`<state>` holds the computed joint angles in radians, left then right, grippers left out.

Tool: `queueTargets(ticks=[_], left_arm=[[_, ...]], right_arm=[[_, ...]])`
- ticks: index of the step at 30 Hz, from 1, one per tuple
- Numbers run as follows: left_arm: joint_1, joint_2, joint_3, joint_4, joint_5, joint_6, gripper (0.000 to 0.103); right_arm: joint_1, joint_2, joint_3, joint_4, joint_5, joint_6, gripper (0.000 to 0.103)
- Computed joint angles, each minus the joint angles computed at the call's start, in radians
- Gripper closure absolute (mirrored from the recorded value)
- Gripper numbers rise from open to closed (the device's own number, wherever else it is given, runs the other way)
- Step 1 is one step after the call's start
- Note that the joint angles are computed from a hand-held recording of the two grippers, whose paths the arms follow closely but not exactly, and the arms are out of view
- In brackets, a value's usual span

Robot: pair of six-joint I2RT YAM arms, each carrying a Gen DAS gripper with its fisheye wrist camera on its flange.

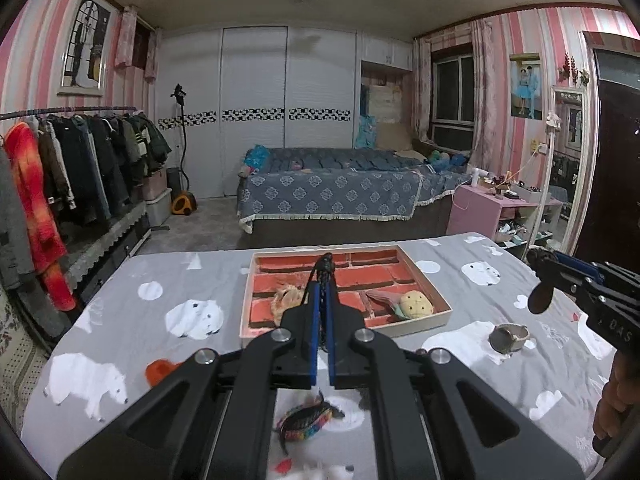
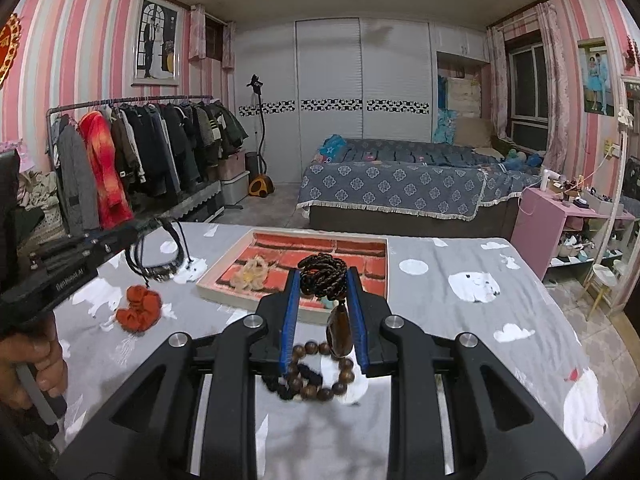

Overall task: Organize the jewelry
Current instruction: 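Carry the bead bracelet over the tray with the right tool while the left tool carries the hair ties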

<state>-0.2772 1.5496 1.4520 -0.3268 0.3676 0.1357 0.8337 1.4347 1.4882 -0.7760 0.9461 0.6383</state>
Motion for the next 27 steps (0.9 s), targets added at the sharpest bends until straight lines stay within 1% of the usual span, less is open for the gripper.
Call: queueTargets(ticks=[4, 7, 9, 13, 15, 16, 18, 21, 22, 26, 27], left_arm=[[-0.032, 0.113, 0.109, -0.002, -0.030, -0.009, 0.100], [-0.047, 0.207, 0.202, -0.015, -0.035, -0.009, 0.100], [-0.054, 0.255, 0.242, -0.015, -0.043, -0.010, 0.100], [-0.051, 0.364, 0.344, -0.027, -0.045, -0.029, 0.100], [-0.051, 0.409, 0.374, -0.003, -0.061, -0.041, 0.100], [-0.053, 0.438, 0.403, -0.010, -0.067, -0.044, 0.100], [-0.049, 0.499, 0.466, -0.029, -0.057, -0.056, 0.100], [-0.051, 0.602, 0.572, -0.054, -0.051, -0.029, 0.100], [-0.050, 0.653, 0.631, -0.085, -0.052, -0.024, 0.100], [-0.046, 0.776, 0.782, -0.178, -0.048, -0.029, 0.100], [-0.044, 0.785, 0.786, -0.183, -0.048, -0.025, 0.100]], right_arm=[[-0.098, 0.026, 0.006, 0.095, -0.088, -0.090, 0.079], [-0.169, 0.038, -0.004, 0.194, -0.168, -0.166, 0.079], [-0.205, 0.053, 0.003, 0.229, -0.202, -0.202, 0.079], [-0.293, 0.099, 0.015, 0.299, -0.281, -0.242, 0.079], [-0.354, 0.121, -0.011, 0.372, -0.335, -0.256, 0.079], [-0.375, 0.126, -0.025, 0.390, -0.351, -0.257, 0.079], [-0.425, 0.170, -0.019, 0.408, -0.389, -0.251, 0.079], [-0.477, 0.236, 0.013, 0.407, -0.424, -0.254, 0.079], [-0.489, 0.255, 0.021, 0.410, -0.435, -0.258, 0.079], [-0.524, 0.321, 0.022, 0.434, -0.474, -0.260, 0.079], [-0.536, 0.346, 0.022, 0.435, -0.492, -0.249, 0.079]])
